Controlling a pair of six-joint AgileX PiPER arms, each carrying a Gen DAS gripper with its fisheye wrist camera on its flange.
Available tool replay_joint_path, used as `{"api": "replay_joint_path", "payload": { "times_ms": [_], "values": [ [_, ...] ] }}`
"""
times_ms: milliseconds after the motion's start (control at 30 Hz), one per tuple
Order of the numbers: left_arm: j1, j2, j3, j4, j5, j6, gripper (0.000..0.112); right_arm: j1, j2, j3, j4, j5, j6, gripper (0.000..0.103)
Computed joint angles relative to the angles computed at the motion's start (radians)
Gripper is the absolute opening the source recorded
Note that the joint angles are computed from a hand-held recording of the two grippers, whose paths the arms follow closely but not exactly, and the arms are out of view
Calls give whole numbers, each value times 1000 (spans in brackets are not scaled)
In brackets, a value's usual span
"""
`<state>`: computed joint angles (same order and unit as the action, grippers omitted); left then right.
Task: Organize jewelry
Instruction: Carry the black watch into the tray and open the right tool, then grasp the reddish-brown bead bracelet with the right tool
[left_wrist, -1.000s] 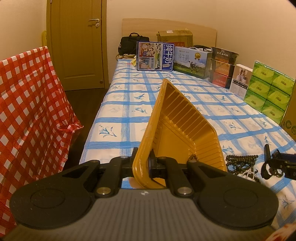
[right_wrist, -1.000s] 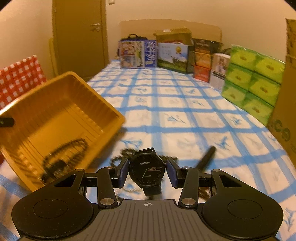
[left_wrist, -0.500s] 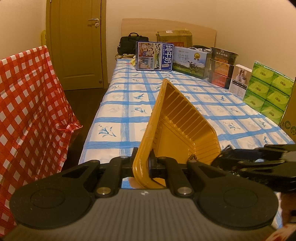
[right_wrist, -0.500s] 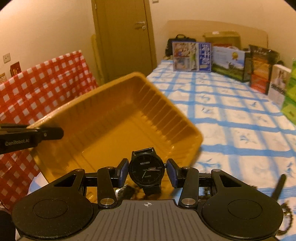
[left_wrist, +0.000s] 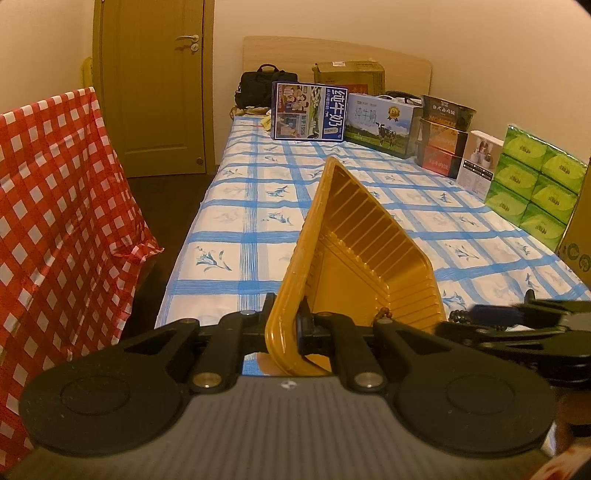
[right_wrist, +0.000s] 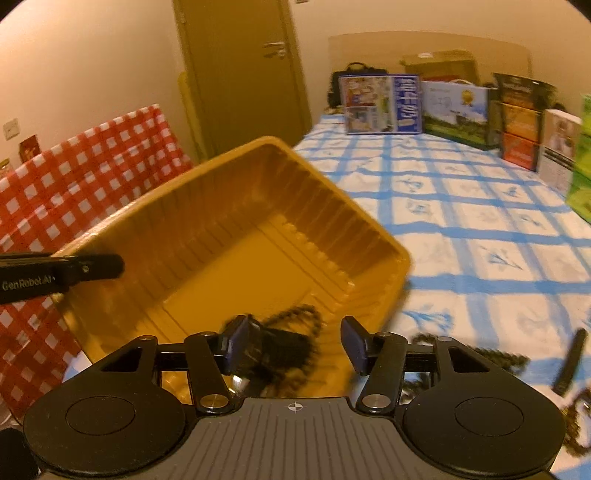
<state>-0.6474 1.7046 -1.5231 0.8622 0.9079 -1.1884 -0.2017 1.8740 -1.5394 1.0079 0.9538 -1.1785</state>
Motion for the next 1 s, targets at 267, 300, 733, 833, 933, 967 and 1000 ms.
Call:
{"api": "replay_joint_path", "payload": {
  "times_ms": [267,300,733,833,933,967,1000],
  "values": [
    [6,-12,17,0,-10,-4,8,-156,-38,98,-79,-91,8,56],
    [5,-10,15,1,-8,-3,8,-181,-36,105,-91,-104,12,56],
    [8,-16,22,0,-8,-2,8,-335,82,-25,-191,-165,20,56],
    [12,-23,30,-1,-11,1,8,-322,99,-43,-195,-164,-37,37],
    [11,-22,31,-1,-11,0,8,-292,110,-47,-215,-183,-62,25],
    [12,-23,31,-1,-12,0,8,-285,114,-49,-222,-189,-67,23],
    [12,-23,31,-1,-12,0,8,-277,121,-55,-235,-194,-66,21]
  ]
}}
